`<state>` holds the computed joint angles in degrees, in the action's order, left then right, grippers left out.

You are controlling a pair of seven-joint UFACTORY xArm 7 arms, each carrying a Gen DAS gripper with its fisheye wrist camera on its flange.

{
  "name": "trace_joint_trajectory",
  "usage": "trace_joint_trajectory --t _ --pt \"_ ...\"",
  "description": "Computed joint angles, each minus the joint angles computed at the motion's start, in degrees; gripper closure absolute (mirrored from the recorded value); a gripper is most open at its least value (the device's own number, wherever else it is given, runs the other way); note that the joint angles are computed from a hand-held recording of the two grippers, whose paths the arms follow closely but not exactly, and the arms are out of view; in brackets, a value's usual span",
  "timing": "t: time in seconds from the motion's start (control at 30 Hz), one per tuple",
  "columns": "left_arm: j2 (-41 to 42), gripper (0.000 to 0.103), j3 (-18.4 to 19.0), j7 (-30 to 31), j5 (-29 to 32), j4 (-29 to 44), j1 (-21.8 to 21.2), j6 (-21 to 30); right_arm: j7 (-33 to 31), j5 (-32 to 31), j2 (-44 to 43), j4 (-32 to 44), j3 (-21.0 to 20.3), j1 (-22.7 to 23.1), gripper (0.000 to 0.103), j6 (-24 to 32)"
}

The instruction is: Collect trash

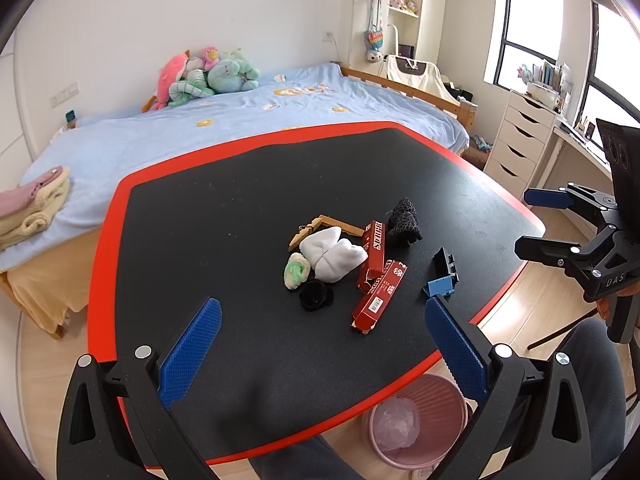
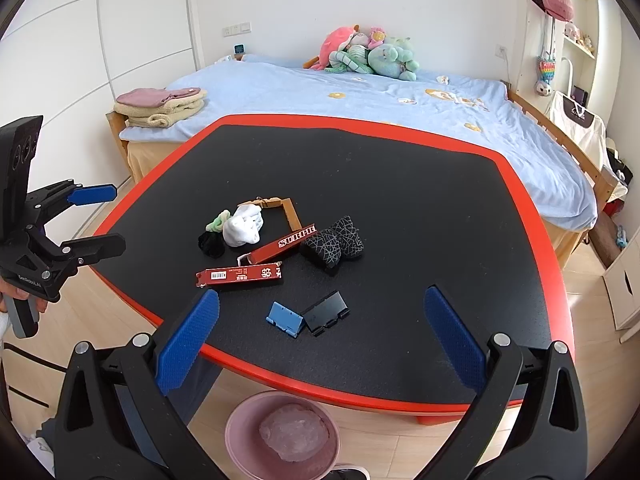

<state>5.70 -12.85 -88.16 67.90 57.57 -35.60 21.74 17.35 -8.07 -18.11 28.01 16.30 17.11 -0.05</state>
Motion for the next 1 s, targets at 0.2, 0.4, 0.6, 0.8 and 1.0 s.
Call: trace_joint_trajectory --t 0.2,0.4,0.6,0.8,1.0 --pt "0.0 0.005 0.0 0.0 -0.1 0.0 0.0 0.0 -0.1 -0.1 0.2 0.1 -0.1 0.2 0.003 0.1" --pt "0.1 0.005 0.0 -0.1 -0.1 0.0 0.0 -0.2 -0.3 -0.1 0.6 0.4 -0.4 0.5 0.003 0.1" --pt "1.1 0.005 0.4 0.6 -0.9 0.7 0.0 -1.2 -3.5 2.2 2.1 1.2 -4.5 4.7 0.003 0.5" --pt "3.2 0.005 1.5 4.5 -4.0 2.5 -0.1 -2.0 -8.9 4.2 5.4 3.5 -7.4 6.9 0.003 0.2" --pt "6.4 0.005 3.0 10.9 -9.9 4.8 -0.6 -2.7 -25.9 19.5 10.9 8.7 -19.0 19.0 0.003 1.5"
